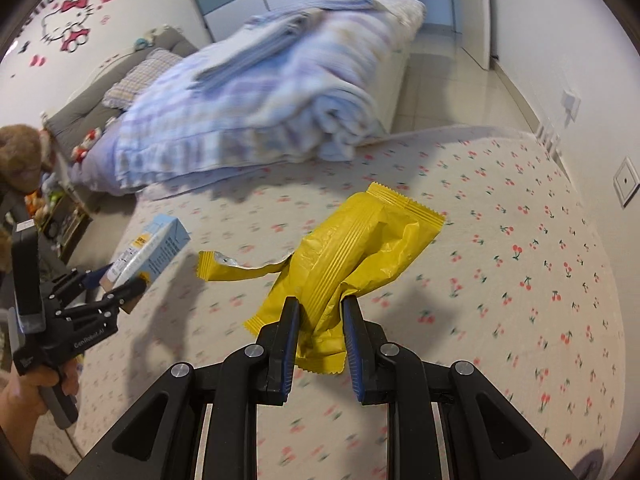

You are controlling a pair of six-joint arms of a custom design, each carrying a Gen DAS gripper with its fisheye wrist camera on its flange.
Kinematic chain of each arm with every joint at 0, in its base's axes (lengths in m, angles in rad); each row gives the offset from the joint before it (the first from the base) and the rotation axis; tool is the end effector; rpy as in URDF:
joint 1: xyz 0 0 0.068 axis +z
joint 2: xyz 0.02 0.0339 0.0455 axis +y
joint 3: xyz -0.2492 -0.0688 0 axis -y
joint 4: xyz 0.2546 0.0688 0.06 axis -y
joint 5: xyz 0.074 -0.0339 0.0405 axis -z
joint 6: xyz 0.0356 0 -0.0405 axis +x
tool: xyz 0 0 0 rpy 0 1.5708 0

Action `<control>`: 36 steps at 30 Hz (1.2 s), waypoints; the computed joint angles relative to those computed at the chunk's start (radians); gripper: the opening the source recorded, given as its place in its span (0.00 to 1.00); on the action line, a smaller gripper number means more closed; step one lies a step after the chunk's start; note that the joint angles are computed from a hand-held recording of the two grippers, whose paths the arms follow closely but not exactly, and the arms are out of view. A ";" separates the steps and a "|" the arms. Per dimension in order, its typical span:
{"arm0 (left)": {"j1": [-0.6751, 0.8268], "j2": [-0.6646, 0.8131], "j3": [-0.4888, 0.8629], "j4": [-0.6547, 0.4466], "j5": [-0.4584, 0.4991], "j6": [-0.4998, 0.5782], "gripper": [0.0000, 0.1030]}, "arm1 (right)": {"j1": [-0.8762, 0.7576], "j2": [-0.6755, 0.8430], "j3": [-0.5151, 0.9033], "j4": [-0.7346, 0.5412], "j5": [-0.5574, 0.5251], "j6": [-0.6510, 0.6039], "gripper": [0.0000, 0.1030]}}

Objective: Collect trash
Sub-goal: 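Carry the milk carton and yellow wrapper over the wastebasket and open both tools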

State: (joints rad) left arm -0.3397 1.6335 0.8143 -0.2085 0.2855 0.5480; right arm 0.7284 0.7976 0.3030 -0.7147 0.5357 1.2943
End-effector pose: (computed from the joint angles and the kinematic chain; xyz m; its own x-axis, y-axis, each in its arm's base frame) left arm 0.2882 -0.1125 0.1246 -0.4509 0.6896 -0.5667 0.8106 0.5822 0.0634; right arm 0.1132 0.0767 0.1260 -0.6116 0.5630 -0.5559 0.5520 0.8070 0.2099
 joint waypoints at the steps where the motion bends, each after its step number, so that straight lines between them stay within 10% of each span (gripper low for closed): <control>1: 0.038 -0.035 -0.013 -0.030 0.021 0.026 0.52 | 0.067 0.044 0.035 -0.020 0.025 0.059 0.22; 15: 0.390 -0.309 -0.118 -0.288 0.189 0.245 0.52 | 0.345 0.475 0.322 0.026 0.105 0.237 0.22; 36: 0.919 0.277 0.309 -0.300 0.269 0.369 0.52 | 0.221 1.087 0.731 0.460 -0.114 -0.093 0.22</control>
State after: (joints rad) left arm 0.5791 1.9109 1.1233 -0.5090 0.5545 0.9167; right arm 0.9493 1.8841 1.0344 -0.2544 0.4217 1.2009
